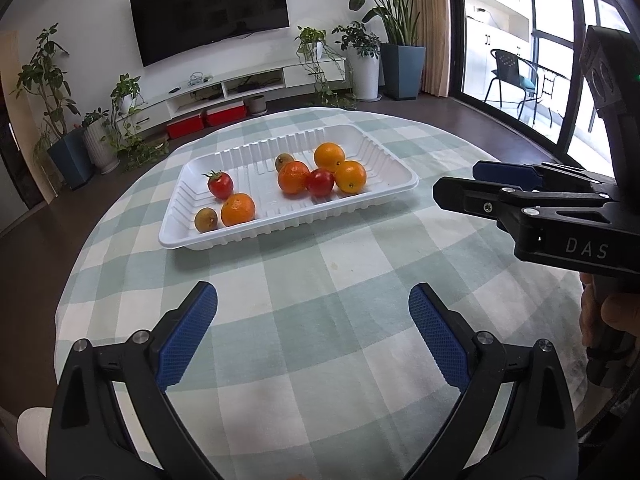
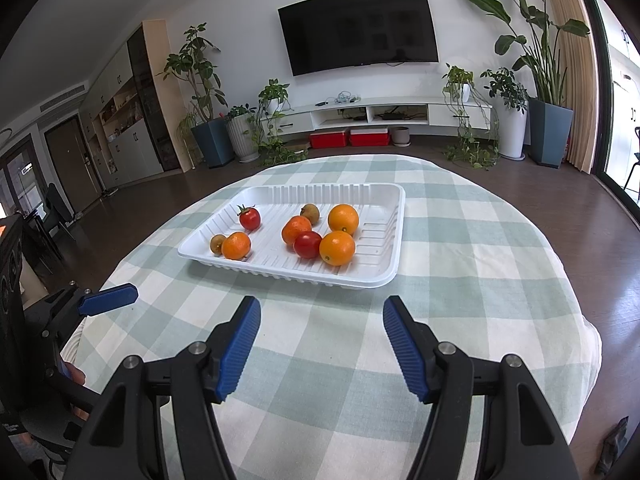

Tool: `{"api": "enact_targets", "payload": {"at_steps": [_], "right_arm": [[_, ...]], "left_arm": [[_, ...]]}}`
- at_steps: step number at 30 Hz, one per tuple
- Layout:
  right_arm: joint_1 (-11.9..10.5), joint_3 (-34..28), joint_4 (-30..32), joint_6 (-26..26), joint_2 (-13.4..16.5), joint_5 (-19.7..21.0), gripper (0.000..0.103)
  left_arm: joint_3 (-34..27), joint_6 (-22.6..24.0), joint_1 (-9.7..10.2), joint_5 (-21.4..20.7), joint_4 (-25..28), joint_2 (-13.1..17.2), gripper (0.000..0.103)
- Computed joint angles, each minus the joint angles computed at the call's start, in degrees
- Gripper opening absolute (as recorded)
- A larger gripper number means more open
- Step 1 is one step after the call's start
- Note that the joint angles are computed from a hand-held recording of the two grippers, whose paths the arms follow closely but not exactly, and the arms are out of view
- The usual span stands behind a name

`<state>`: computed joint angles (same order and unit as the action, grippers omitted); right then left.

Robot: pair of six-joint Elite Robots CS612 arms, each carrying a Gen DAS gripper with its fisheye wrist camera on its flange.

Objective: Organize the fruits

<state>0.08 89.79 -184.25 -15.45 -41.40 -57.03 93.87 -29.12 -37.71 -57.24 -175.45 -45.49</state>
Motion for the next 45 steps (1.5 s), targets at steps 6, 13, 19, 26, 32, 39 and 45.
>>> {"api": "enact_targets", "payload": {"at_steps": [6,13,19,26,32,39,45], "right_arm": [[0.0,-0.1,0.0,0.0,0.1,0.0,0.067],[0.0,-0.1,0.0,0.1,0.0,0.0,0.067],[0.0,-0.1,0.0,0.0,0.1,0.0,0.068],[0.0,-0.1,0.0,0.0,0.1,0.0,0.068],[0.0,-0.1,0.0,0.0,0.0,0.0,0.068],[0.0,0.0,0.0,0.0,0.0,0.0,0.068],[0.0,0.0,-0.1,0.1,0.0,0.0,0.068]], "left_arm": [[0.5,-1.3,0.43,-0.8,-0.4,-0.2,0.098],[0.4,-0.4,0.02,1.1,-0.3,-0.1,0.098],[0.3,0.0,-0.09,1.2,-0.3,0.0,0.098],[0.0,-1.6,0.04,1.3,2.2,-0.1,0.098],[-0.2,-1.9,0.12,1.0,3.0,0.0,0.098],[-0.2,-2.1,0.18,1.0,3.0,0.0,0.098],[0.1,-3.2,0.34,0.6,2.8,-0.1,0.098]]}}
